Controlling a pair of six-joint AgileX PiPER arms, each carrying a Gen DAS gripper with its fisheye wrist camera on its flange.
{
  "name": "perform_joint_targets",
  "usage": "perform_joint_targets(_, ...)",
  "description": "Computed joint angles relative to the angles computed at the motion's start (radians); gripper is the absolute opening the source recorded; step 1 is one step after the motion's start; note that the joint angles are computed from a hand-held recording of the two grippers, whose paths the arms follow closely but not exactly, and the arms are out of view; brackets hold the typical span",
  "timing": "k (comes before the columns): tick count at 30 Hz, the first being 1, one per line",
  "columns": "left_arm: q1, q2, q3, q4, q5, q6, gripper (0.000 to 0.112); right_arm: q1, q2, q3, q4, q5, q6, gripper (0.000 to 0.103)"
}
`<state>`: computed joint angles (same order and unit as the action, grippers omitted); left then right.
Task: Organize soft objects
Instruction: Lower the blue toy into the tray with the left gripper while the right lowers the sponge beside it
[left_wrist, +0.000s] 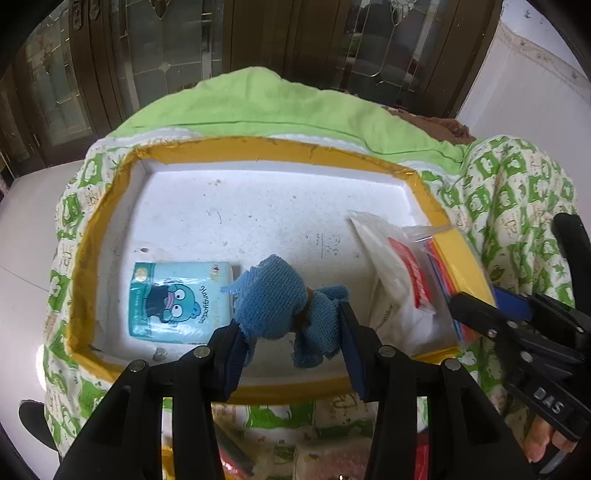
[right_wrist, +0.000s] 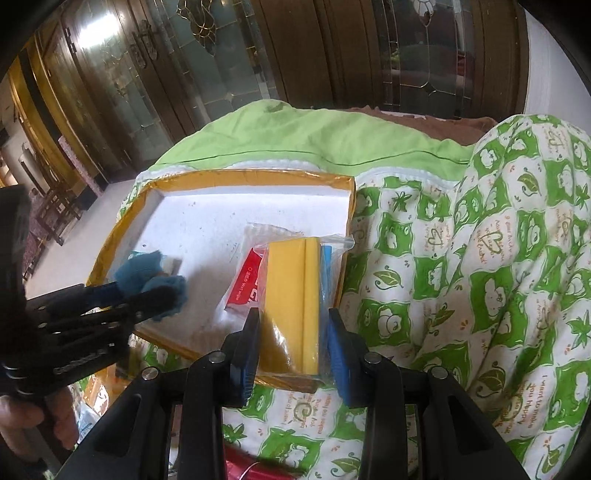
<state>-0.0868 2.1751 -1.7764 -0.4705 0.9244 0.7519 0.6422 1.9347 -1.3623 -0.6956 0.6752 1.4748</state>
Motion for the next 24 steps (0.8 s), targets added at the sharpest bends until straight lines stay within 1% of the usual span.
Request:
perform_joint_targets(7,0.004,0.042,-0.023,0.068,-0.026,-0.04,0.045,-0.009,0.019,-0.026,0.036,-0.005,-0.045,0.037)
perform_joint_targets(11,0.03,0.073,-0.078,0.082,-0.013,-0.067,0.046,-0.012,0.033,-0.039,0.054,-0.009,-0.065,0.037)
perform_joint_targets(13,0.038,0.085,-0.102,0.079,0.007,-0.071,0.046,-0.014,0.04,-0.044,0.06,-0.016,-0.075,0.037)
perform_joint_targets(20,0.013,0.066,-0.06,0.107,-0.036,-0.074,0.049,-0.032,0.06,-0.046,0.113,-0.061,-0.106,0.037)
perform_joint_targets(24,0.013,0.062,-0.054,0.112,-0.036,-0.075,0.049,-0.026,0.061,-0.048,0.097,-0.052,-0.093,0.038)
